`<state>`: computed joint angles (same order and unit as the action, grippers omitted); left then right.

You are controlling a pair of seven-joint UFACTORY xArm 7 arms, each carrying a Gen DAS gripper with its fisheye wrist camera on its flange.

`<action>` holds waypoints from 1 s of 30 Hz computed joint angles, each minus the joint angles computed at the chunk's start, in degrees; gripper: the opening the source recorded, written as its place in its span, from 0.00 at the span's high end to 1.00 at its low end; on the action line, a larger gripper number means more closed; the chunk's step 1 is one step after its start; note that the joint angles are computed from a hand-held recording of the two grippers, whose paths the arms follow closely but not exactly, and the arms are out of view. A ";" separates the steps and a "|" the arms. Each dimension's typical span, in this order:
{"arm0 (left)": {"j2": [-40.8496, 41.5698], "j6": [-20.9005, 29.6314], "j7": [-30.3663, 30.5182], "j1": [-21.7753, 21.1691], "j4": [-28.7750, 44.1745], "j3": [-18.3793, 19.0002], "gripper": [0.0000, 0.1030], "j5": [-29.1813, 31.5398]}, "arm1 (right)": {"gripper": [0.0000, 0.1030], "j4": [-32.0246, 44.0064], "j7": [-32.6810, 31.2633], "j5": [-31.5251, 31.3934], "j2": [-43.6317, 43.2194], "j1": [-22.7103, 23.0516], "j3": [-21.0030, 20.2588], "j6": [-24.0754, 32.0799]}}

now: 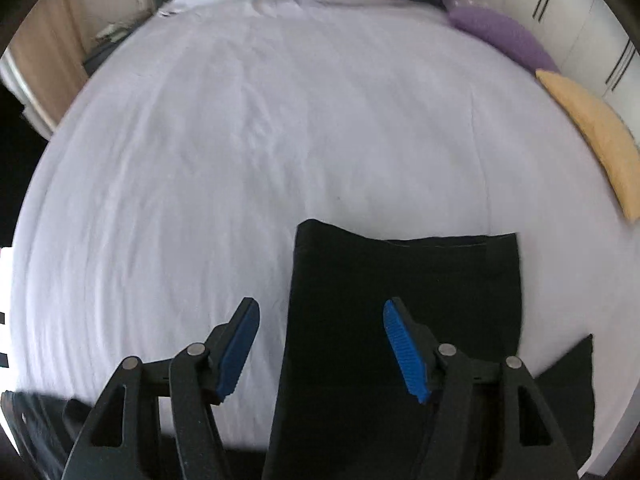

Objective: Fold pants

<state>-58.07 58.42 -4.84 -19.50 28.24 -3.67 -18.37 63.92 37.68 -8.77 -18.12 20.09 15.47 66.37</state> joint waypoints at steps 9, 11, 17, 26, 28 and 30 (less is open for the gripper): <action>-0.43 -1.62 -1.51 -0.90 -1.20 -1.62 0.83 0.53 | 0.77 -1.71 -0.87 -0.37 0.34 -0.55 -1.25 -1.18; -0.74 -1.69 -1.93 -0.98 -1.38 -1.85 0.83 0.85 | 0.91 -3.29 -1.61 1.16 -1.49 -0.68 -1.98 -1.53; -0.75 -1.48 -2.56 -1.27 -1.30 -1.95 0.83 1.55 | 0.93 -9.68 0.65 2.68 -11.84 -3.19 -3.27 -7.24; 1.47 -0.07 -4.56 -0.61 0.93 -2.51 0.83 2.38 | 0.93 -28.06 6.86 5.72 -52.17 -13.07 -7.62 -2.73; 2.16 0.13 -5.17 -0.44 1.61 -3.43 0.83 3.13 | 0.93 -32.89 8.48 6.37 -61.13 -16.39 -9.67 0.21; 3.16 0.23 -5.97 -0.32 2.55 -4.42 0.83 3.93 | 0.93 -37.66 11.06 7.43 -71.38 -20.29 -12.79 5.48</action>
